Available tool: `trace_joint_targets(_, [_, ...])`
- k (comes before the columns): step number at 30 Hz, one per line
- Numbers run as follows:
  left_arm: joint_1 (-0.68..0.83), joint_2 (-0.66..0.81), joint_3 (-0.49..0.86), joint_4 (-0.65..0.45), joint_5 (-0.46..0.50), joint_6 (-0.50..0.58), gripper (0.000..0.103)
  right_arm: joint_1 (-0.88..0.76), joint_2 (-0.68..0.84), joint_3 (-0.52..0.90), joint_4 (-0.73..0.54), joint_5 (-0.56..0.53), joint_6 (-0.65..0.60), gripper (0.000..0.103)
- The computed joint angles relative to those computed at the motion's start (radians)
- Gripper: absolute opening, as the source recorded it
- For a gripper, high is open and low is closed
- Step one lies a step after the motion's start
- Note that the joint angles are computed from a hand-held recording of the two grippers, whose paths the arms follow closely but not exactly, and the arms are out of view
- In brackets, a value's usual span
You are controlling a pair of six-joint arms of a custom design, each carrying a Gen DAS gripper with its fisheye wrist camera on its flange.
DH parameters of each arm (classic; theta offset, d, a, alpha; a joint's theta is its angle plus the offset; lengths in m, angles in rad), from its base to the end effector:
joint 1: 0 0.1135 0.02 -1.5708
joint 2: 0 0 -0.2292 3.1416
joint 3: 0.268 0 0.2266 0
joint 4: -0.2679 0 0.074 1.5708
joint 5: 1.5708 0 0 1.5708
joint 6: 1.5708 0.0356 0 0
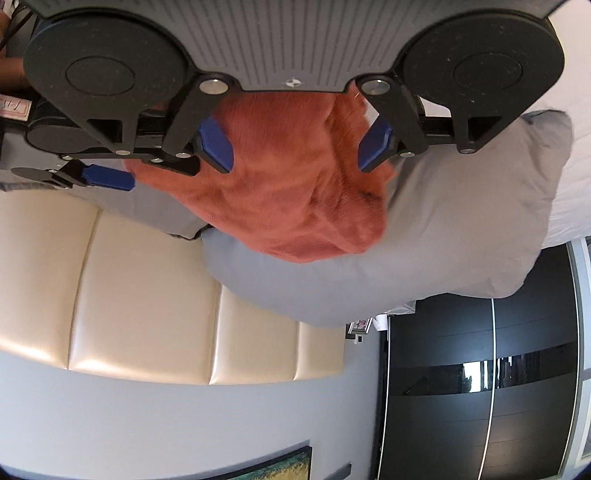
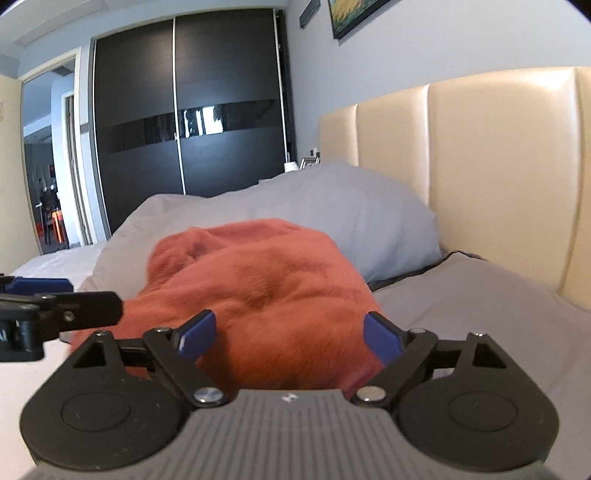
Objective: Fold clothes
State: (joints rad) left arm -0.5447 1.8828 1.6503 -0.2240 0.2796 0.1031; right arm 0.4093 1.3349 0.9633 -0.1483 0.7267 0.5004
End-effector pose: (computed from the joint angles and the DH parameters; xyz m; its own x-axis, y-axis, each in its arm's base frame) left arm 0.3490 -0.2229 0.2920 -0.3019 0.2985 -0.9054 0.7449 0.6665 -0.0286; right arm 0.2655 0.0894 0.2629 -0.2887 0.2656 -0.9198 0.4218 0.8978 0.1269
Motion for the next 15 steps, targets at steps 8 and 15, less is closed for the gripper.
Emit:
trace_joint_targets(8, [0.142,-0.363,-0.327,-0.039,0.079,0.140,0.076,0.372,0.021,0.139,-0.371,0.305,0.342,0.098])
trace_joint_targets(15, [0.360,-0.620,-0.458,-0.219,0.232,0.291,0.082,0.642,0.276,0.521,-0.873,0.421,0.796,0.099])
